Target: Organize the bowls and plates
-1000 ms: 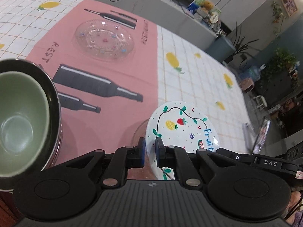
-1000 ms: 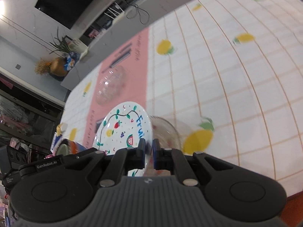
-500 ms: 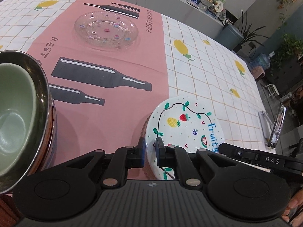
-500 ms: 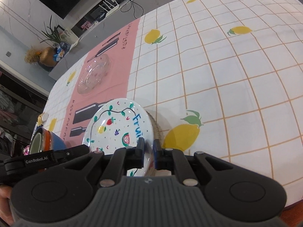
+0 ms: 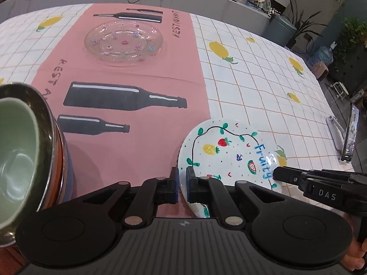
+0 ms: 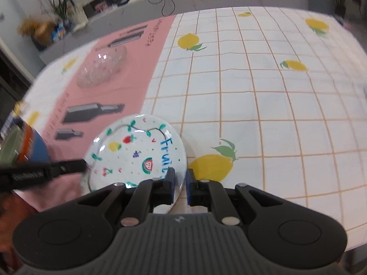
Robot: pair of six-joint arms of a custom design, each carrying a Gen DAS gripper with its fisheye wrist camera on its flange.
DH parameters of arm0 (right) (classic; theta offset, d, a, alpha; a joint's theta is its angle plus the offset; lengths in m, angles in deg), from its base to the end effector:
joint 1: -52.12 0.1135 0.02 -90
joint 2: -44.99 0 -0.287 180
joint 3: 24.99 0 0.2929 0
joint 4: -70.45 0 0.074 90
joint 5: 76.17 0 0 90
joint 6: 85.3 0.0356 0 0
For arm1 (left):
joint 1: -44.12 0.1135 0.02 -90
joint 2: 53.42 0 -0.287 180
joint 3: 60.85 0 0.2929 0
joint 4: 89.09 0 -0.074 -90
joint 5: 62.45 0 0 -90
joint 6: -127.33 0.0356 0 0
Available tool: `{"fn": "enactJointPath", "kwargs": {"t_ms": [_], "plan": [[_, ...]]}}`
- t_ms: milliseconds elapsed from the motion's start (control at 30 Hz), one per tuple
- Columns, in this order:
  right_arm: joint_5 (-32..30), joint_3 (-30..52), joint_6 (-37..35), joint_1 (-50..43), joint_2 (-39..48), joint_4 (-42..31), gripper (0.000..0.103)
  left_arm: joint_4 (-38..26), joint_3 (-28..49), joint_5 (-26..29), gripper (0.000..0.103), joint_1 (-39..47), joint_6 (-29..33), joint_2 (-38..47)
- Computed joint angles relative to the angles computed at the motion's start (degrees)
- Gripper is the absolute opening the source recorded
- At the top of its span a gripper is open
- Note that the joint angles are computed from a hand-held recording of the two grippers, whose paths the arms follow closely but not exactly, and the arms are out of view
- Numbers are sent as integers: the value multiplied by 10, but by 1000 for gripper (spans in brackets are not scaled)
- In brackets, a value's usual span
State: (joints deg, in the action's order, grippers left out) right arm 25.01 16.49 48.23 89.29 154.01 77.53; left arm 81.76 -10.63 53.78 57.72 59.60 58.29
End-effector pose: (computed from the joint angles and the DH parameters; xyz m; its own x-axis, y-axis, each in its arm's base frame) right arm 0.2266 0.1631 0.0194 -0.8584 0.1971 -0.4736 0.1030 0.9707 0.2173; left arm 0.2963 0.0555 0.0228 -0.8746 0.1382 -0.4648 0.2841 0.9228 -0.2603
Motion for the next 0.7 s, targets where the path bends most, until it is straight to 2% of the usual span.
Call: {"fn": "enactJointPath", "kwargs": {"t_ms": [233,367,500,700], "plan": [[22,-4,7,9,-12,-4,12,21,-15,11,6,2,5,-17],[52,-8,18,29,-39,-29,28,33,-29,25,9,4,11,-35],[84,-5,35,61,-65,-57,36,42,-47,47,17,13,18,-63],[93,2,62,86,-96,-76,48,29,-67,82,19,23,52,-129]]}}
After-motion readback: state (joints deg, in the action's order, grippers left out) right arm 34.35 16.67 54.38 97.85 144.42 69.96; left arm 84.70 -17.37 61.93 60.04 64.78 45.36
